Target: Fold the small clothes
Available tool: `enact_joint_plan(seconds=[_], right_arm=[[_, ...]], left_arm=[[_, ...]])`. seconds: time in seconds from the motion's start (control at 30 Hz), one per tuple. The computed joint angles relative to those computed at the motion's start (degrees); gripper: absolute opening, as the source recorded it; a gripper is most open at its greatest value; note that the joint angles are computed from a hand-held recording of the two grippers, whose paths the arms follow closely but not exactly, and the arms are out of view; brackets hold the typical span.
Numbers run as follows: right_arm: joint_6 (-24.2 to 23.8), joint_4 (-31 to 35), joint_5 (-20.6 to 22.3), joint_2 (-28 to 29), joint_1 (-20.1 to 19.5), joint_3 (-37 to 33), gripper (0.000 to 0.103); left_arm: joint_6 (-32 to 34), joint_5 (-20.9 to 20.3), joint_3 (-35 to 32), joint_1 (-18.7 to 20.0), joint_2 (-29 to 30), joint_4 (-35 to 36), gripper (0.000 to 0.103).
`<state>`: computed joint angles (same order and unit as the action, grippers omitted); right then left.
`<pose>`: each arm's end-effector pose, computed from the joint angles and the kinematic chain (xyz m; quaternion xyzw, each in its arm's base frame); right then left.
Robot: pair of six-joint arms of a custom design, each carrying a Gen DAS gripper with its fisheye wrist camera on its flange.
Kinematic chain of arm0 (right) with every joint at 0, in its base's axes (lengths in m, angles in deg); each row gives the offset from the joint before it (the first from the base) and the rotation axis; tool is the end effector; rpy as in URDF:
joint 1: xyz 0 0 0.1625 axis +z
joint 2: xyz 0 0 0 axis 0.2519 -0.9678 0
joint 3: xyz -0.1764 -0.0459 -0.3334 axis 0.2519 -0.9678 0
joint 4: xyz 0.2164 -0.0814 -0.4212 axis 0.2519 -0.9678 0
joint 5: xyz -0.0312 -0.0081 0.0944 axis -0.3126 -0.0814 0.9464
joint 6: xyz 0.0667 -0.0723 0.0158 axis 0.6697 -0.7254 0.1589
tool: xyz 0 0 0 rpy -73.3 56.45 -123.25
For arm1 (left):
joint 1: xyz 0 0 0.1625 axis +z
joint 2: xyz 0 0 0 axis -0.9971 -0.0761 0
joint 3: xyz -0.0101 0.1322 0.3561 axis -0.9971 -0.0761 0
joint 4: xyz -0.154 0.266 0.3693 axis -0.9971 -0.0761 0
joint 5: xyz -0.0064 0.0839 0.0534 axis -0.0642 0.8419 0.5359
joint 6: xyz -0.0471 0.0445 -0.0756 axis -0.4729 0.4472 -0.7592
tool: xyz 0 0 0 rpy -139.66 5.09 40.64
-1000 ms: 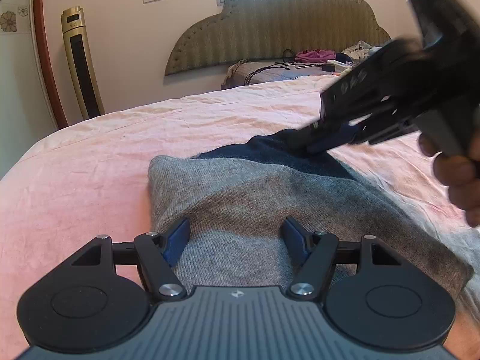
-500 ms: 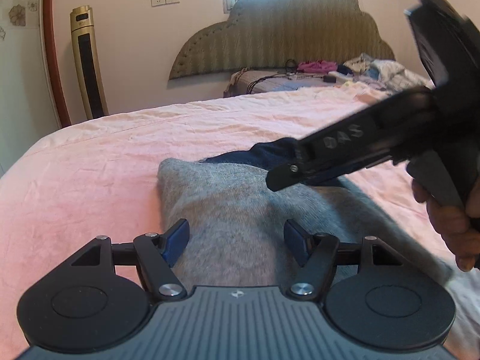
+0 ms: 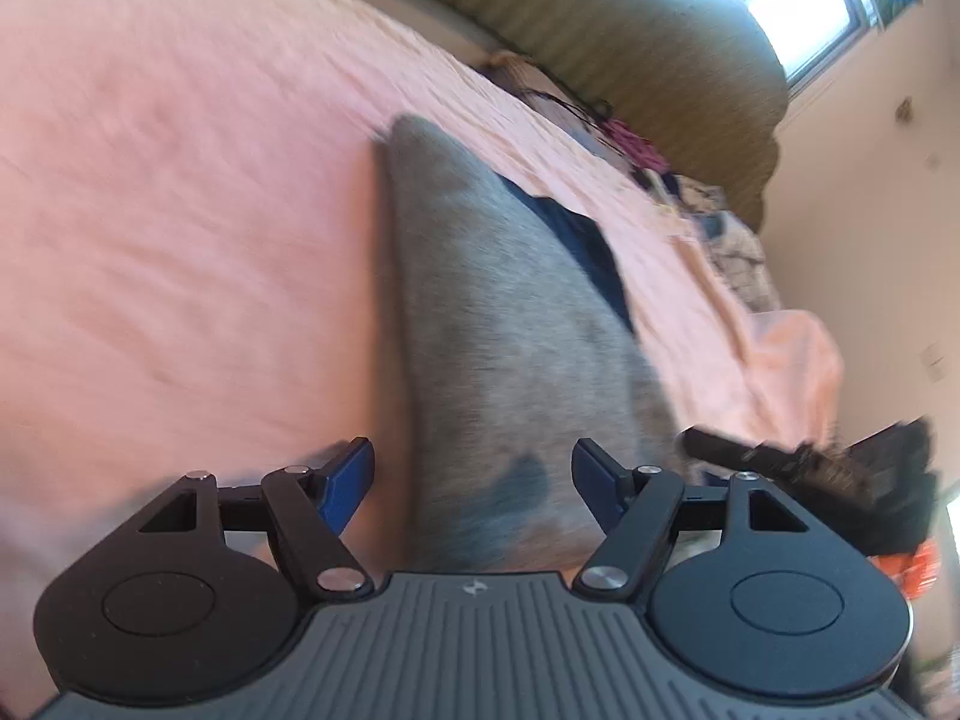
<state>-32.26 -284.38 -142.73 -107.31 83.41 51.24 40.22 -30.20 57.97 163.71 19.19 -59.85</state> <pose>0.1822 -0.6225 0.0652 -0.0937 -0.8812 0.4483 0.1175 -0.0392 -0.7950 0.1973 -0.2225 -0.9653 0.1317 0.0350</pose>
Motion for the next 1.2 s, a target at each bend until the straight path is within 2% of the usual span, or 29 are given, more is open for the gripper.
enact_joint_plan(seconds=[0.07,0.1,0.13,0.17,0.2,0.23,0.27,0.37,0.47,0.53,0.57,0.6,0.63,0.67,0.7,0.73,0.8,0.87,0.93,1.0,1.03,1.07,1.1,1.2], right_arm=[[0.89,1.42,3.44,-0.57,-0.66,0.45,0.084],[1.61,2.26,5.81,-0.67,-1.23,0.24,0.084],[1.84,3.12,7.02,-0.49,-1.44,-0.20,0.084],[1.40,4.27,6.84,-0.35,-1.25,-0.78,0.078],[1.37,7.42,6.63,-0.40,-0.94,-1.71,0.066],[2.00,10.96,7.04,-0.85,-0.81,-2.14,0.027],[1.56,12.10,7.78,-0.95,-0.79,-2.10,0.023],[-2.06,11.04,8.61,-2.07,0.36,0.17,0.023],[-1.08,10.12,9.47,-3.03,0.22,2.86,0.024],[-0.44,9.12,10.15,-3.25,-0.36,4.17,0.028],[0.61,7.98,11.54,-3.72,-0.78,4.90,0.042],[1.68,7.21,12.30,-4.54,-0.92,5.44,0.051],[1.25,4.36,11.36,-4.76,-0.50,5.63,0.072],[-0.33,0.38,10.14,-4.50,-0.07,5.38,0.091],[-1.77,-2.00,9.66,-4.27,0.02,4.61,0.097],[-2.47,-1.99,9.58,-4.24,-0.26,3.32,0.099],[-1.33,1.26,8.65,-3.37,-1.34,-1.03,0.097],[0.19,6.95,8.50,-1.52,-2.75,-6.73,0.092],[1.58,11.45,7.30,1.10,-3.63,-11.90,0.088],[1.43,16.56,6.88,5.41,-4.34,-18.52,0.087],[-0.35,16.01,6.29,7.28,-4.14,-20.55,0.073],[-2.50,17.87,7.75,8.44,-4.12,-22.19,0.040],[-4.56,19.47,7.99,9.49,-3.70,-23.64,0.034],[-14.76,17.98,4.07,11.79,-1.90,-25.58,0.033]], left_arm=[[-0.62,-1.33,-1.82,-0.03,1.96,0.36,0.070],[-1.10,-0.16,-2.52,-0.49,2.57,0.94,0.045],[-1.62,2.03,-3.55,-1.12,3.21,2.73,0.028],[-1.82,3.06,-4.03,-1.43,3.45,3.73,0.024],[-1.56,3.18,-3.25,-1.52,2.79,2.90,0.021],[-0.64,3.27,-2.04,-1.67,1.63,2.11,0.020],[0.65,3.15,-0.57,-1.73,0.06,1.31,0.018],[5.16,1.84,3.09,-1.36,-4.02,0.77,0.018],[10.01,6.36,6.78,-1.25,-6.47,-0.06,0.018],[13.41,5.70,8.54,-0.55,-8.14,-1.60,0.022],[13.47,4.88,7.90,-0.36,-8.18,-1.51,0.031],[13.21,4.06,7.19,-0.28,-7.98,-1.93,0.047],[12.94,2.78,6.19,-0.19,-7.56,-3.42,0.059],[12.76,1.90,5.65,-0.31,-6.86,-6.07,0.081],[12.48,1.33,4.89,-0.53,-5.75,-8.99,0.087],[11.94,0.88,2.79,-0.86,-3.77,-9.79,0.087],[10.03,2.12,-3.91,-1.51,1.75,-6.83,0.087],[6.86,6.63,-9.86,-2.44,7.19,-4.42,0.085],[4.47,10.77,-14.72,-3.04,11.42,-0.89,0.063],[3.80,10.52,-15.34,-2.88,12.29,-1.58,0.037],[4.50,11.38,-13.77,-3.13,11.41,-3.37,0.035],[6.22,13.24,-10.46,-3.69,9.73,-7.11,0.030],[9.17,14.64,-7.99,-4.19,8.65,-10.42,0.030],[16.01,16.35,-4.30,-4.78,7.54,-15.99,0.031]])
